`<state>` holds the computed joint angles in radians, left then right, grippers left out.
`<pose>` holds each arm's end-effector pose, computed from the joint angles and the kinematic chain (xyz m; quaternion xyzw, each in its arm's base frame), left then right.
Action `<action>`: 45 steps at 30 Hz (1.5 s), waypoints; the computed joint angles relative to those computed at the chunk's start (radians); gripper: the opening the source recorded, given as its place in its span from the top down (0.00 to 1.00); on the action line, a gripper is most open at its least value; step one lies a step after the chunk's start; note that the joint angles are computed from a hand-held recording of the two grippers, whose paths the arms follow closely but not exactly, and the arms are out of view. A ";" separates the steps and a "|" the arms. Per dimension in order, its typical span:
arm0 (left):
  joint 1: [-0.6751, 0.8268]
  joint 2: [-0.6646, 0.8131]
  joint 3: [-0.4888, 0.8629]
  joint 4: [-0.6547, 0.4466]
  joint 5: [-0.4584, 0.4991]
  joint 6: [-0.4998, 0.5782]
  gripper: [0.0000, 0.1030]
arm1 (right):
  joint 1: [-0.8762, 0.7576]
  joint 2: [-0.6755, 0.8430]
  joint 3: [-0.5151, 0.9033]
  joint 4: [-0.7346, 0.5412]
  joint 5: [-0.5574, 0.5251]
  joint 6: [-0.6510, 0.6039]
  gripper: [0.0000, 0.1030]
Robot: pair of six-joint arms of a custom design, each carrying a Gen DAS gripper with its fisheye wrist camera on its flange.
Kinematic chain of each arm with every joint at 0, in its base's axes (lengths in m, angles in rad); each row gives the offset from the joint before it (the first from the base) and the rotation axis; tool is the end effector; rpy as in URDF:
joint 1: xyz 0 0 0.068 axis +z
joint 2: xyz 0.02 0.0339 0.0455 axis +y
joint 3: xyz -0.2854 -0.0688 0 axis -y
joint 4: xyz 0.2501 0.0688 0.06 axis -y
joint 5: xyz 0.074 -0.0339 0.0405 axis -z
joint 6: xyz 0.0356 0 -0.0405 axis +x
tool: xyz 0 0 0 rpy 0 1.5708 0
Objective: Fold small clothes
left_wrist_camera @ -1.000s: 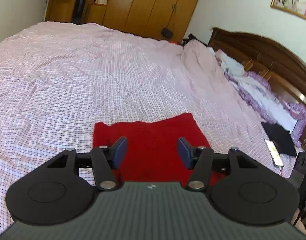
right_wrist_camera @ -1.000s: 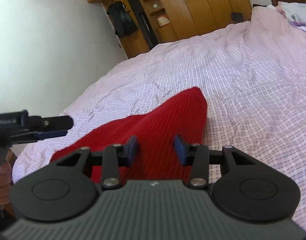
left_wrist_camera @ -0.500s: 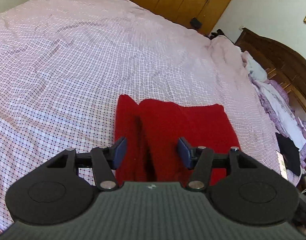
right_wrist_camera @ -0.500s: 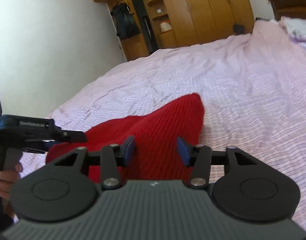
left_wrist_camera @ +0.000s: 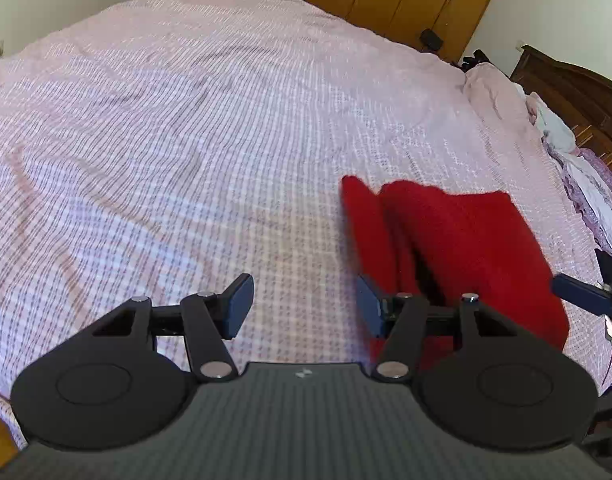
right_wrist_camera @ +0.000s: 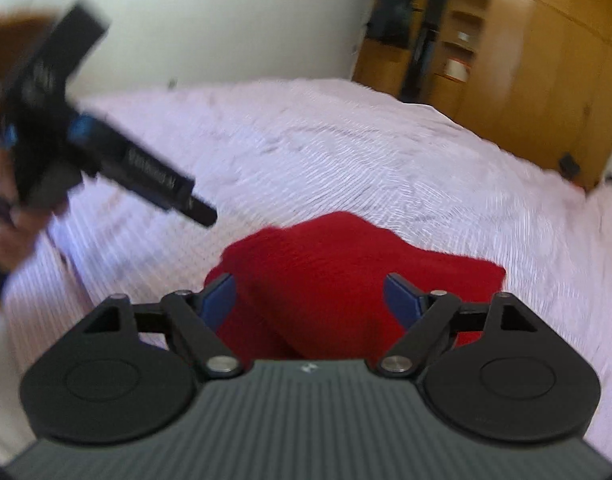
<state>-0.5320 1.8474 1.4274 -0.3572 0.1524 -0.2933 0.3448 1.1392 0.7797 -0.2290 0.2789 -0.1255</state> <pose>0.3666 -0.2221 0.2643 0.1387 0.9096 -0.2189 0.3248 0.2347 0.0739 0.2808 -0.1397 0.8645 -0.0707 0.4777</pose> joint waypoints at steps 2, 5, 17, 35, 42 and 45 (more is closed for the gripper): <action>0.011 -0.004 -0.014 0.001 0.011 -0.001 0.39 | 0.042 0.070 0.023 0.011 0.053 -0.048 0.20; 0.025 -0.007 -0.030 0.009 0.036 -0.005 0.39 | 0.080 0.181 0.054 0.054 0.154 -0.114 0.21; -0.012 0.024 0.004 0.009 0.030 0.001 0.39 | -0.357 0.033 0.061 0.081 -0.298 0.456 0.74; 0.004 0.035 0.013 0.027 -0.049 0.006 0.39 | -0.121 0.113 -0.063 0.451 -0.167 0.513 0.75; 0.042 0.013 -0.023 0.041 -0.043 0.016 0.39 | 0.092 0.294 -0.142 0.575 0.035 0.389 0.69; 0.038 0.005 -0.026 0.066 -0.013 0.004 0.39 | 0.072 0.272 -0.129 0.545 0.005 0.404 0.57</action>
